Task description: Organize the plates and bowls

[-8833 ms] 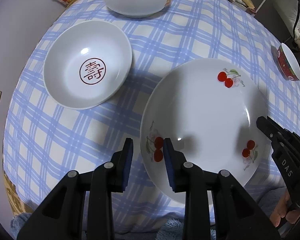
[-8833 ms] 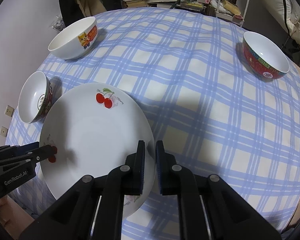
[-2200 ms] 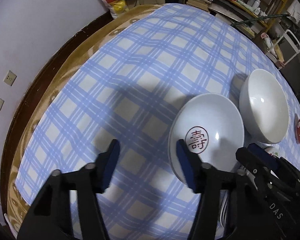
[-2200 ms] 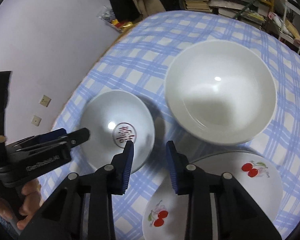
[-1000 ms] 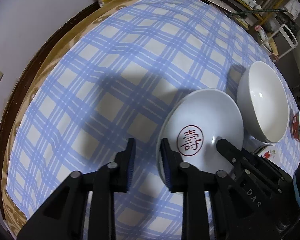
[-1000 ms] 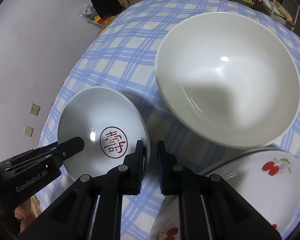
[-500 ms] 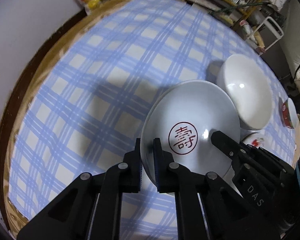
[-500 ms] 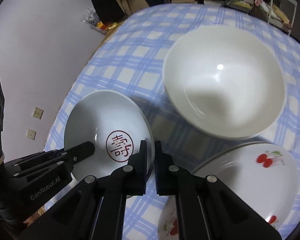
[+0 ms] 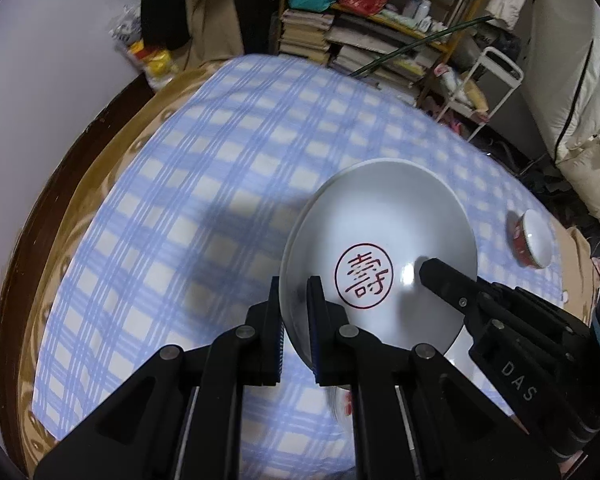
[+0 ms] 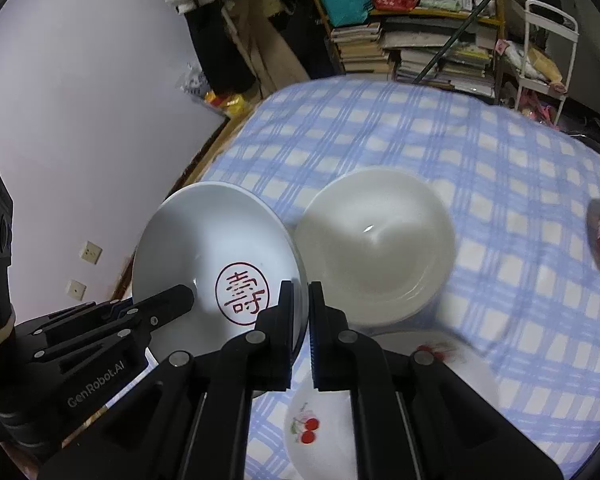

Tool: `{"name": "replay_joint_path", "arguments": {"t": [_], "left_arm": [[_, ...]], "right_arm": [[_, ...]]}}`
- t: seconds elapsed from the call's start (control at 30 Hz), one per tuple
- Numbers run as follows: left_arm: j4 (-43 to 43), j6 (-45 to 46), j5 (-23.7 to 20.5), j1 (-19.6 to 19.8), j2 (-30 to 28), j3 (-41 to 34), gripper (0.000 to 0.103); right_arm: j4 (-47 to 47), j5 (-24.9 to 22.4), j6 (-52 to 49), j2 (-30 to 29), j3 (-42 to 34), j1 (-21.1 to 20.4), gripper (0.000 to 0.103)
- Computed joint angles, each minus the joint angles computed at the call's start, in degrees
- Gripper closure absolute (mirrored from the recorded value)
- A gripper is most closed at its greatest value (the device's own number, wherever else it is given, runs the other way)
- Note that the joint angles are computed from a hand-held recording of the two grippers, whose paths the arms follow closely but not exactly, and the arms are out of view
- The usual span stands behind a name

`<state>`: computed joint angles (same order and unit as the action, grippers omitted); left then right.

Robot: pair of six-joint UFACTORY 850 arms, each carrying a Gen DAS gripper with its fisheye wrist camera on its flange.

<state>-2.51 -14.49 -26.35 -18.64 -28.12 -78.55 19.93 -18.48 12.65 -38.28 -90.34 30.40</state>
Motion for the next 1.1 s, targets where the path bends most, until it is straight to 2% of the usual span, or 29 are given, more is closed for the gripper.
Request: {"name": "replay_joint_path", "arguments": {"t": [0.27,0.63,0.93,1.1], "left_arm": [[-0.2,-1.3,-2.0,-1.8,-3.8,-5.9,0.093],[0.7,-3.8,-5.1,-3.4,-11.3,-13.6,0.093],[0.4,-3.6,-8.1,-3.9,-17.2,-18.7,0.09],[-1.5,-3.0,-6.5,-3.0,-17.9,-18.5,0.091]], "right_arm": [[-0.2,-0.4,-2.0,1.0,1.0,-2.3,0.094],[4.5,-1.1,-8.1,-2.2,-0.4,-5.1,0.093],[4.4,-2.0,-9.1,-6.0,-2.5,-6.3,0.093],[10.4,-0.2,-15.5,-6.7,-2.0,-6.5,0.093]]}}
